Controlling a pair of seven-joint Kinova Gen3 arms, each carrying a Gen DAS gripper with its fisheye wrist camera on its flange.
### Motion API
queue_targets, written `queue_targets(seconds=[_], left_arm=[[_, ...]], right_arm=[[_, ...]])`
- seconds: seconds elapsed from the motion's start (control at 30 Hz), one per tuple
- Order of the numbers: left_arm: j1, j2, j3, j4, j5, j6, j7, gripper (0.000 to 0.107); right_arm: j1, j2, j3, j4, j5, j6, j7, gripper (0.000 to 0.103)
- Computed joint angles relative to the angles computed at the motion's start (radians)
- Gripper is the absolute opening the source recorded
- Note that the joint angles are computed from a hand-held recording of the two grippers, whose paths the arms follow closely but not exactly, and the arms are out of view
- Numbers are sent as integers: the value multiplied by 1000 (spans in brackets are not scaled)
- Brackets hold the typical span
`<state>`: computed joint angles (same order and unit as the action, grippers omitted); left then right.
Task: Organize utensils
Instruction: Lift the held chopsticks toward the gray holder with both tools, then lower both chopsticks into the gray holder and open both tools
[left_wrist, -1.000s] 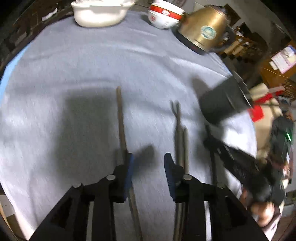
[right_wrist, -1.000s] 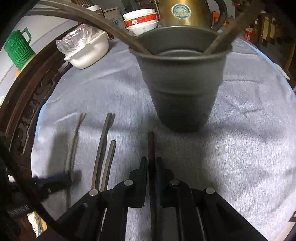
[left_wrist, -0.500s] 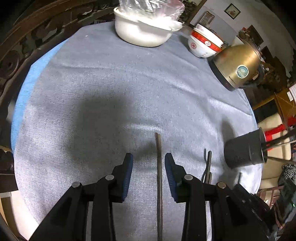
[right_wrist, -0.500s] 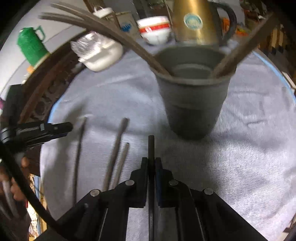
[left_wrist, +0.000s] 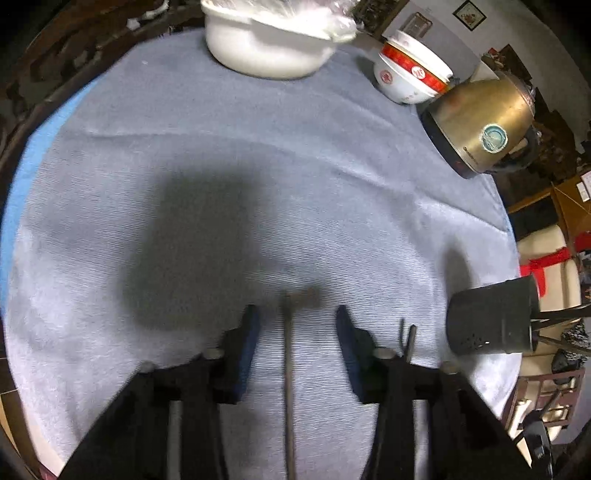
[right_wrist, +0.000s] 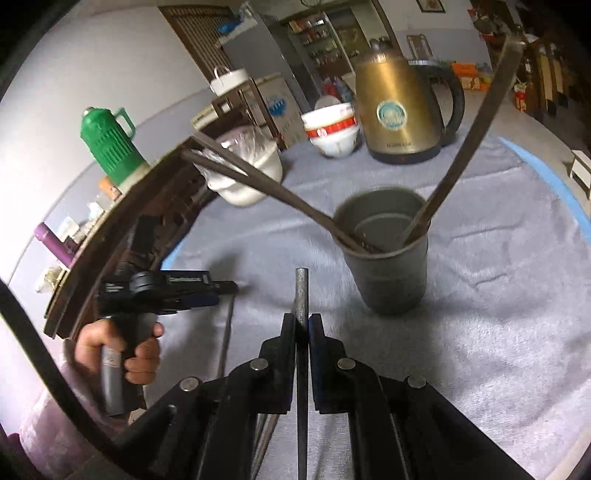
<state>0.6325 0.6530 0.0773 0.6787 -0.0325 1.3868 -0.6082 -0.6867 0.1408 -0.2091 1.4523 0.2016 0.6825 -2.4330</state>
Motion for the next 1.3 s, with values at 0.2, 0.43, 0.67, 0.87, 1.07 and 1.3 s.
queue_targets(seconds=[0.2, 0.43, 0.67, 0.87, 1.07, 1.3], left_arm=[[34, 18, -19, -29, -46, 33, -21, 5], [108, -102, -31, 93, -138, -49, 10, 5], [231, -195, -30, 92, -303, -62, 35, 5], [344, -235, -42, 65, -453, -72, 66, 5], [413, -248, -42, 24, -559, -59, 91, 5], [475, -215, -65, -88, -635, -35, 67, 5]], right_arm=[[-33, -11, -5, -12, 74, 10, -47, 7], [-50, -23, -7, -18, 133, 14, -82, 7], [-77, -60, -23, -14, 278, 38, -181, 7], [-78, -94, -52, 6, 383, 54, -284, 7], [-66, -122, -85, 24, 455, 60, -359, 7], [-64, -145, -131, 30, 593, 94, -489, 7]])
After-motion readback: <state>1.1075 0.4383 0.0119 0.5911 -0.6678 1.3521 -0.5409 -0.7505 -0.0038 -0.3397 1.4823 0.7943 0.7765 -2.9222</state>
